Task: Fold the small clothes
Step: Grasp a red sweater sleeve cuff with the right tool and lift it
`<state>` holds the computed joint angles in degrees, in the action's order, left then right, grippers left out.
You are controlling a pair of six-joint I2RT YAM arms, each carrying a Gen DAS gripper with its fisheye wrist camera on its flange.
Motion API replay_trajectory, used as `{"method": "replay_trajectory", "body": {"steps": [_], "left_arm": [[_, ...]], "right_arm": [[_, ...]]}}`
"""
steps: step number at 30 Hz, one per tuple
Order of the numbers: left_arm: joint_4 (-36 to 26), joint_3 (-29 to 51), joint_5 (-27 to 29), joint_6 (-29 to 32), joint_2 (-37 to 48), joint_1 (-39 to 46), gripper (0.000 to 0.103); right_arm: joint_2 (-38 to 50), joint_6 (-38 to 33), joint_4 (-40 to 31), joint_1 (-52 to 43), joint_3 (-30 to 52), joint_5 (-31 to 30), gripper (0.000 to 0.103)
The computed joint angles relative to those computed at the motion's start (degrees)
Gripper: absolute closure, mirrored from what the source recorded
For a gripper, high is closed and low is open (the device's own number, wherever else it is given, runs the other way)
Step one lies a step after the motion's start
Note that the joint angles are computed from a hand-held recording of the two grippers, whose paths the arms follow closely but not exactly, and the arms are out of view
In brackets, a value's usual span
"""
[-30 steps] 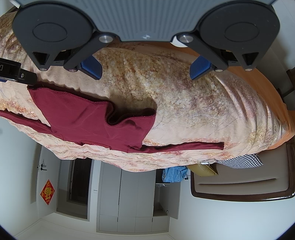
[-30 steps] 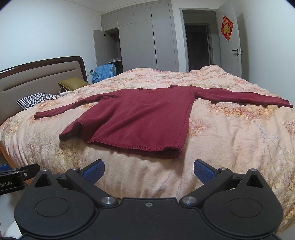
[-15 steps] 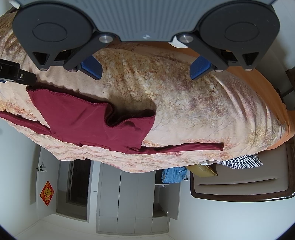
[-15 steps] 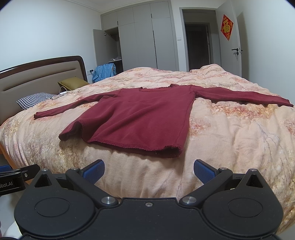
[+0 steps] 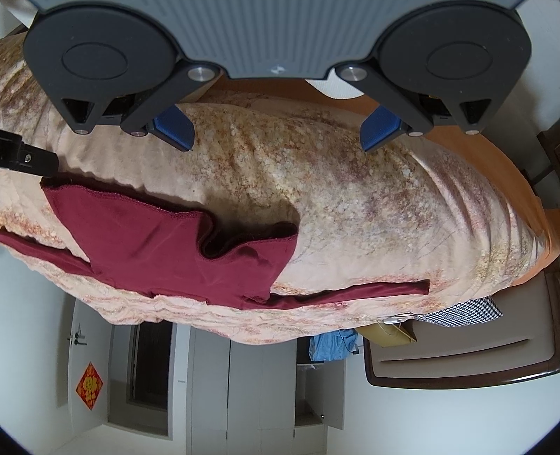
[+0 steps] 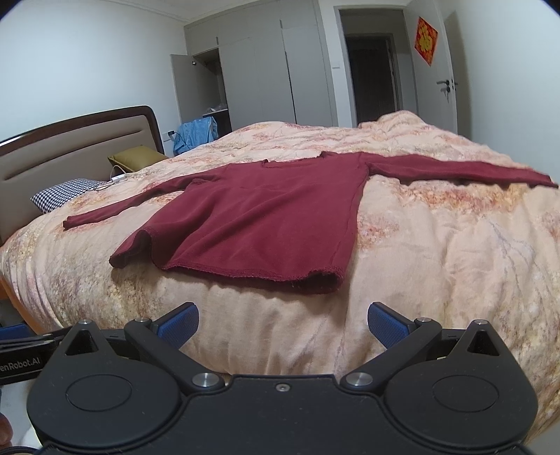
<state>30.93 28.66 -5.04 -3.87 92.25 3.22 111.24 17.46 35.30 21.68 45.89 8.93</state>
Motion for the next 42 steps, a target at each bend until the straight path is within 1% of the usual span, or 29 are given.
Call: {"method": "replay_trajectory", "body": {"steps": [6, 10, 15, 19, 22, 26, 28, 29, 31, 32, 34, 37, 40, 42], "left_arm": [[-5.2, 6.4, -2.0, 0.9, 3.3, -1.9, 0.000], [-9.7, 11.6, -1.9, 1.3, 4.8, -2.6, 0.000], [-14.3, 20.1, -2.2, 2.7, 7.5, -4.2, 0.000], [-17.2, 29.1, -2.2, 4.5, 12.0, -5.9, 0.000], [-19.5, 37.6, -2.4, 5.5, 17.2, -7.5, 0.000], [-23.0, 50.1, -1.8, 5.8, 25.5, -9.6, 0.000], [-25.9, 57.4, -1.5, 5.4, 30.3, -10.7, 0.000], [-27.5, 61.1, -1.5, 5.1, 32.6, -11.4, 0.000], [-30.2, 68.4, -1.2, 4.4, 37.5, -12.5, 0.000], [-31.6, 72.2, -0.9, 4.1, 40.2, -12.9, 0.000], [-34.3, 78.8, 0.1, 3.4, 44.7, -13.7, 0.000], [-38.3, 87.6, 1.6, 2.7, 50.7, -14.6, 0.000], [-41.0, 92.6, 2.7, 2.9, 54.5, -15.3, 0.000], [-42.1, 94.6, 2.8, 3.1, 56.3, -15.6, 0.000]], "right_arm": [[0.9, 3.5, -1.0, -3.0, 1.0, -4.0, 0.000], [1.0, 3.0, -1.3, -5.1, 2.2, -6.5, 0.000], [4.2, 1.6, 2.7, -9.9, 6.4, -7.7, 0.000], [10.0, -0.7, 2.1, -14.7, 14.3, -7.3, 0.000], [14.5, -2.5, 1.1, -18.6, 20.9, -8.8, 0.000], [19.4, -2.9, -3.9, -23.5, 30.3, -10.8, 0.000], [21.7, -3.6, -5.6, -25.4, 34.5, -9.9, 0.000], [22.9, -3.8, -7.5, -26.3, 37.2, -9.5, 0.000], [25.3, -4.3, -14.0, -28.4, 43.7, -10.7, 0.000], [26.6, -3.4, -16.8, -29.3, 46.8, -10.5, 0.000], [29.1, -1.0, -19.8, -30.9, 51.3, -9.4, 0.000], [31.8, 1.6, -21.3, -32.8, 55.7, -7.8, 0.000], [35.4, 4.0, -21.5, -35.0, 61.4, -7.8, 0.000], [39.0, 7.0, -24.9, -36.3, 68.5, -7.1, 0.001]]}}
